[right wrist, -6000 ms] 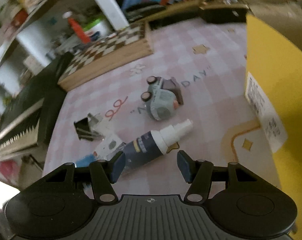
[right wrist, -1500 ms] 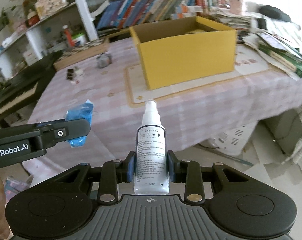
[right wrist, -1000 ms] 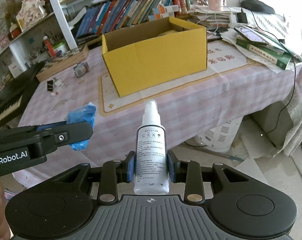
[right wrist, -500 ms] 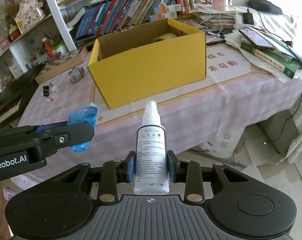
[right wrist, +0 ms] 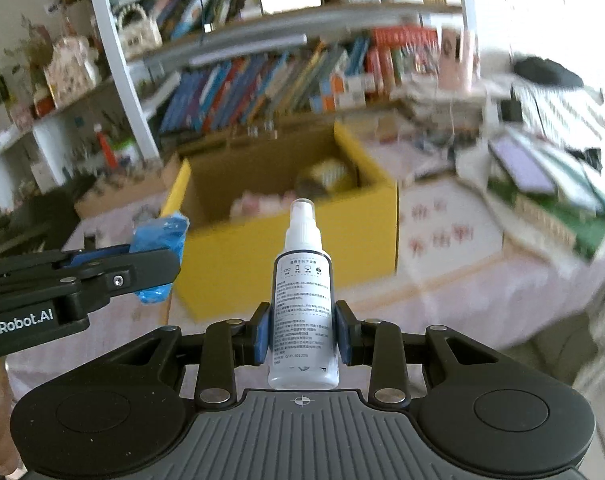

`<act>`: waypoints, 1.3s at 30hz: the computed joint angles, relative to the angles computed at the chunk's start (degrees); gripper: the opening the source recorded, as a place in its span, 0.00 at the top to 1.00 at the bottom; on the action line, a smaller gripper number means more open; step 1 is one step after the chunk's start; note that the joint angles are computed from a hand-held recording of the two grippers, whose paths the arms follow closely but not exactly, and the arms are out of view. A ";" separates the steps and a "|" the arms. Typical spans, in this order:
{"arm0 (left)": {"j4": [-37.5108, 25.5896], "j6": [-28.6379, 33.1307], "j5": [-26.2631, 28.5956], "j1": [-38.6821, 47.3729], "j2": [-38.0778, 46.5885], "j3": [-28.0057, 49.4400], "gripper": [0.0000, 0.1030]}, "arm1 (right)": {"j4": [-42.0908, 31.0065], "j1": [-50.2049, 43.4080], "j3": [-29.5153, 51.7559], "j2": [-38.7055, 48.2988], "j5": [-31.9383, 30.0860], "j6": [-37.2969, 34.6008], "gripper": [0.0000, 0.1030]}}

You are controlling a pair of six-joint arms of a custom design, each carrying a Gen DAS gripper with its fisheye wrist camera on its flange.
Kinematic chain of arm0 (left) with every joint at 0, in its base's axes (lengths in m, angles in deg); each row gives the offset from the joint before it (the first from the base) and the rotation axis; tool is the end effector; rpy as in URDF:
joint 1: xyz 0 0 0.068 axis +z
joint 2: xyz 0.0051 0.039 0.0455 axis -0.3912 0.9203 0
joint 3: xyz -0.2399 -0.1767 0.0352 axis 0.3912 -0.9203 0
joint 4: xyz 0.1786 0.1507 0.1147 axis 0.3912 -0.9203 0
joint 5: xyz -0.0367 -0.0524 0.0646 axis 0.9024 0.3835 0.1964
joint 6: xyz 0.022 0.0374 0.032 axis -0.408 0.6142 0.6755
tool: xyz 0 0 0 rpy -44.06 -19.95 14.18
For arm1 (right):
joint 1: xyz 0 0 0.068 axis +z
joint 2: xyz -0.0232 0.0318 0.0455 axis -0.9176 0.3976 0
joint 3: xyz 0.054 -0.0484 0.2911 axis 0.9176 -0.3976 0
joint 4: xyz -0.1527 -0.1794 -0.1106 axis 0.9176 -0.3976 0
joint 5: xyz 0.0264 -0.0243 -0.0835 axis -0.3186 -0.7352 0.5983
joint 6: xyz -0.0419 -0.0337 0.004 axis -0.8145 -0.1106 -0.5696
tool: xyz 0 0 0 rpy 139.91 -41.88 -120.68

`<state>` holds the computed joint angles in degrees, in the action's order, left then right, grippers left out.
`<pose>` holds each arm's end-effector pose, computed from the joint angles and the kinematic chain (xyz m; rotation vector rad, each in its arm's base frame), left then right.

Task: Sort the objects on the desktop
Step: 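Carry the spray bottle with the right tool while the left tool carries the blue item to the box, then lower the bottle and blue item into the yellow box and open both tools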

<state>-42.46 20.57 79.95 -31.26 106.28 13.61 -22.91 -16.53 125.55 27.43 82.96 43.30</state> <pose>0.3192 -0.0659 0.0958 0.6346 2.0164 -0.6259 0.2342 0.2453 0.0952 0.2851 2.2169 0.1070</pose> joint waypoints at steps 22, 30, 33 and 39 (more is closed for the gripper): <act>-12.05 1.20 -23.87 -8.55 16.59 29.04 0.74 | 10.59 -22.77 19.24 11.10 -23.53 -33.61 0.68; -21.71 2.73 -27.13 -8.73 20.99 35.93 0.74 | -2.89 -25.42 33.07 20.53 -31.42 -36.48 0.68; -22.28 1.79 -27.10 -8.43 21.69 36.32 0.73 | -7.04 -26.16 36.90 23.15 -33.35 -36.57 0.68; -22.19 0.94 -27.93 -8.33 21.86 36.39 0.66 | -13.18 -27.17 41.79 26.70 -36.39 -35.79 0.68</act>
